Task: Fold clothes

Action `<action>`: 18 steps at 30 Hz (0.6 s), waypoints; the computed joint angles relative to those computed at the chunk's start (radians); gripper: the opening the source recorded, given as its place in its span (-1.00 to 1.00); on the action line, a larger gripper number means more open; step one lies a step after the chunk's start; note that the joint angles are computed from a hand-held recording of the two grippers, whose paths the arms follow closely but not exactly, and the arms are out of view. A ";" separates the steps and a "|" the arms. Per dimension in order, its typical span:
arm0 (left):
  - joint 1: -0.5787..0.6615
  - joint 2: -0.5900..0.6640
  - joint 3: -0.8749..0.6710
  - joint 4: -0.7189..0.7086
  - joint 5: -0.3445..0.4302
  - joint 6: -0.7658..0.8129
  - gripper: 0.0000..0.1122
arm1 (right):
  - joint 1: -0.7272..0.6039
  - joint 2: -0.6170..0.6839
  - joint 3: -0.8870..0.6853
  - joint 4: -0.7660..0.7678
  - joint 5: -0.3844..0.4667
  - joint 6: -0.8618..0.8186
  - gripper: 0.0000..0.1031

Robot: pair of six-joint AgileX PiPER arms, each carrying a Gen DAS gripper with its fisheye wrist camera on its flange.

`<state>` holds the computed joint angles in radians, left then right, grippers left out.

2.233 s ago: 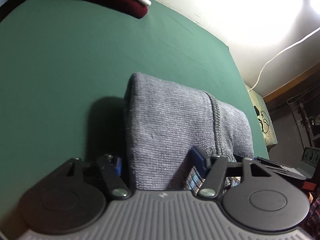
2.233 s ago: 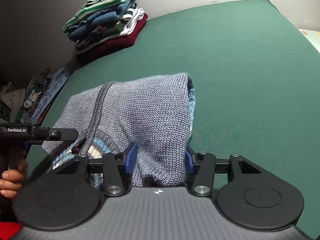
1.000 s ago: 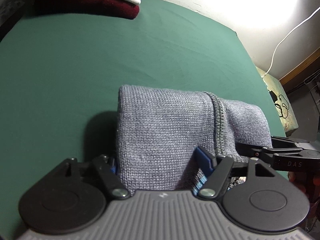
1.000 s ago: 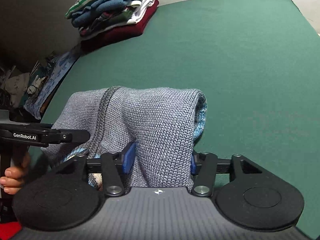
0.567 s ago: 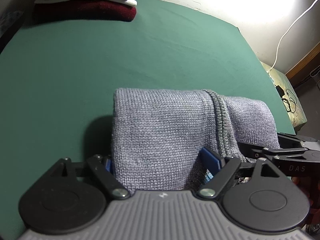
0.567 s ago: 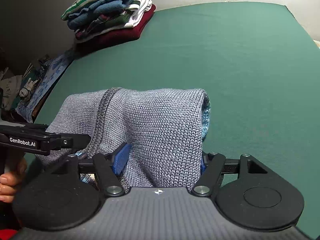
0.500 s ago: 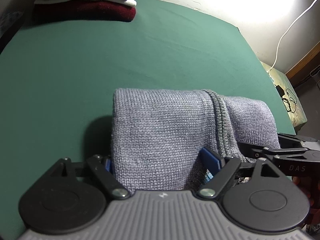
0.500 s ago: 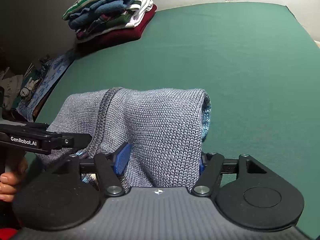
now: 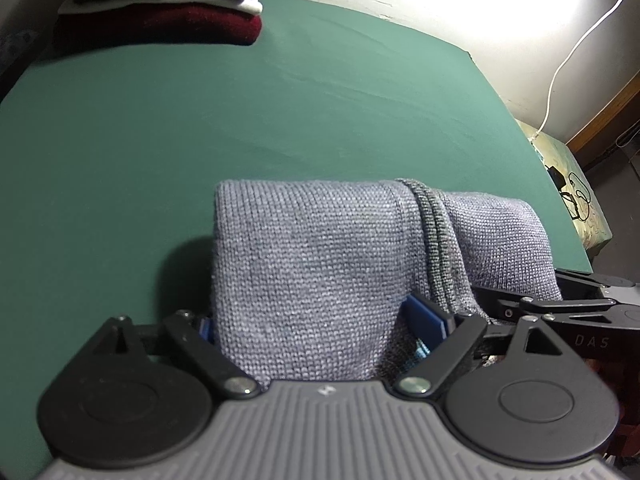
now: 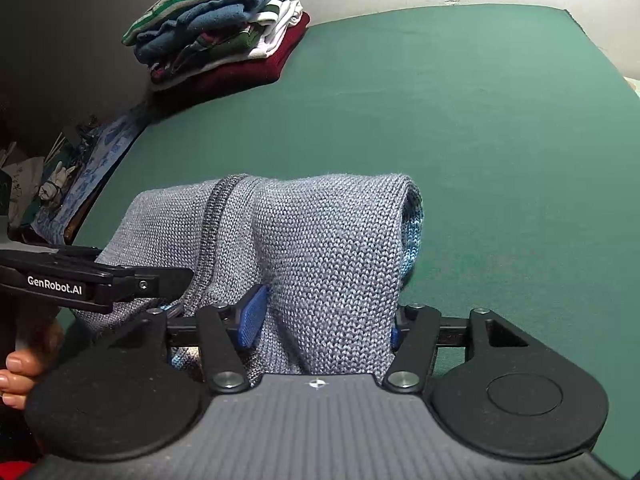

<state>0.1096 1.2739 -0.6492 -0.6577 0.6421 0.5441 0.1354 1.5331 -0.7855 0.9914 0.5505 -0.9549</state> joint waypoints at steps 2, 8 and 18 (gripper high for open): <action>0.001 0.000 0.001 -0.003 0.001 0.006 0.57 | 0.002 -0.002 0.007 0.018 -0.009 -0.012 0.23; 0.067 -0.006 0.021 -0.102 0.036 0.140 0.41 | -0.004 -0.001 0.002 0.012 0.002 0.001 0.13; 0.189 -0.032 0.068 -0.266 0.119 0.337 -0.02 | -0.049 -0.027 0.027 0.053 0.050 -0.053 -0.13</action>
<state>0.2985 1.2420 -0.5817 -0.9234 0.7614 0.8812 0.0868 1.5061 -0.7587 1.0447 0.6002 -1.0082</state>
